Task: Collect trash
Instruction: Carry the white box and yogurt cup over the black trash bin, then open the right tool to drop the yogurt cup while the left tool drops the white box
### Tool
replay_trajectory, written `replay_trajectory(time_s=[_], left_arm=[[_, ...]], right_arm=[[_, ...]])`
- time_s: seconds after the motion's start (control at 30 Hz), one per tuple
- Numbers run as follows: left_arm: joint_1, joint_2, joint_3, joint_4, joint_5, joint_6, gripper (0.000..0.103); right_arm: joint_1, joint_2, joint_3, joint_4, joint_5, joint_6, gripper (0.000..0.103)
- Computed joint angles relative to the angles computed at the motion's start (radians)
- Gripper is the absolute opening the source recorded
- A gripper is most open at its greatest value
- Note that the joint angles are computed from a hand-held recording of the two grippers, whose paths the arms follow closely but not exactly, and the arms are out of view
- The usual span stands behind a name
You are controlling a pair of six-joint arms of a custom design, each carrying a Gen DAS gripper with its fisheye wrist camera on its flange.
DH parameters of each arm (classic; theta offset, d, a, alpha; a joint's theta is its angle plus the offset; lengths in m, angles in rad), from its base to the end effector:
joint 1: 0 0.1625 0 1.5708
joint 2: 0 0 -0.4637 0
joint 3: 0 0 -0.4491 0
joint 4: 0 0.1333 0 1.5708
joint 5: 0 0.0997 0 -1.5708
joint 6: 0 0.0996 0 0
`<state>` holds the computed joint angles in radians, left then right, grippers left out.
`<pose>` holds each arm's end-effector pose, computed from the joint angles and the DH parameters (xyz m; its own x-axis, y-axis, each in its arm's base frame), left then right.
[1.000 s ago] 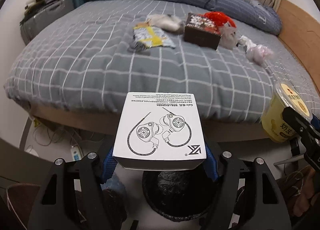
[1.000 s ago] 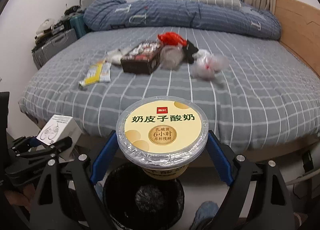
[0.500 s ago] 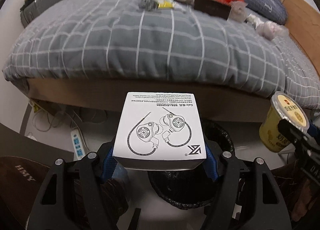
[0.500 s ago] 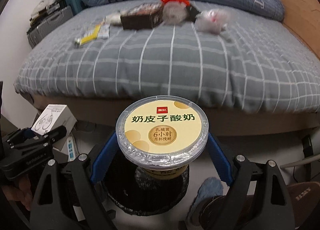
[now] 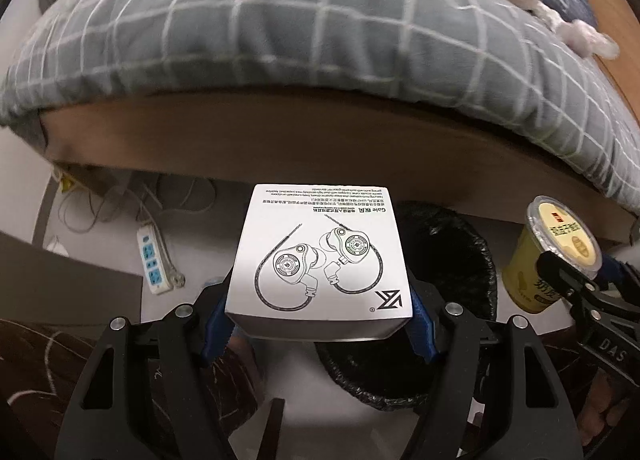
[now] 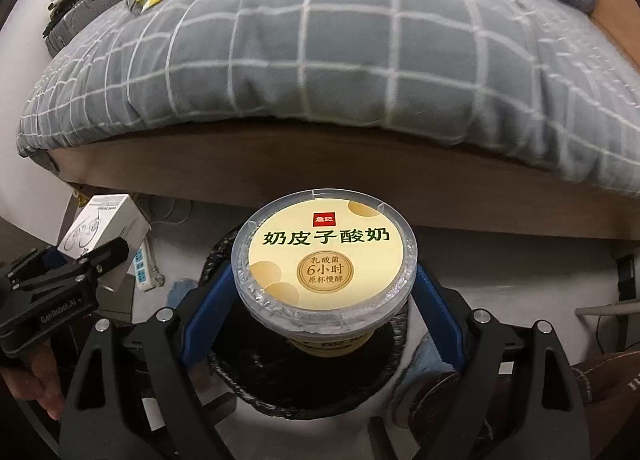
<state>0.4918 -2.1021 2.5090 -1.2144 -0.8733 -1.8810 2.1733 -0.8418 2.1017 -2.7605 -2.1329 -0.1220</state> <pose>-0.0803 -0.2668 0.2605 -0.6155 -0.5952 -0.5166 -0.1664 0.7389 -0.6530 0.3720 -0.3993 -0.0103 -0.6021 -0.6065 0.5192 -0.6434 0.7537 0.1343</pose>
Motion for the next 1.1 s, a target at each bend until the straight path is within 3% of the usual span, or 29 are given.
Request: replay_trajectory(time_s=[0.23, 0.3, 0.33, 0.53, 0.77, 1.1], left_arm=[[-0.029, -0.078, 0.011, 0.104, -0.04, -0.089, 0.069], [-0.023, -0.088, 0.018, 0.101, -0.047, -0.082, 0.069], [-0.016, -0.086, 0.022, 0.087, -0.05, -0.067, 0.069], [0.056, -0.012, 0.036, -0.065, -0.022, 0.07, 0.069], [0.152, 0.118, 0.06, -0.334, -0.006, 0.262, 0.069], [0.208, 0.375, 0.03, -0.663, -0.018, 0.456, 0.069]], right_arm=[[0.021, 0.071, -0.021, -0.001, -0.023, -0.023, 0.085], [0.023, 0.082, -0.027, -0.016, -0.035, -0.042, 0.095], [0.023, 0.085, -0.025, -0.026, -0.041, -0.056, 0.096], [-0.006, 0.08, -0.014, -0.041, -0.069, -0.07, 0.096], [-0.063, 0.042, 0.009, -0.05, -0.115, -0.07, 0.096], [-0.123, -0.037, 0.056, -0.085, -0.165, -0.071, 0.096]])
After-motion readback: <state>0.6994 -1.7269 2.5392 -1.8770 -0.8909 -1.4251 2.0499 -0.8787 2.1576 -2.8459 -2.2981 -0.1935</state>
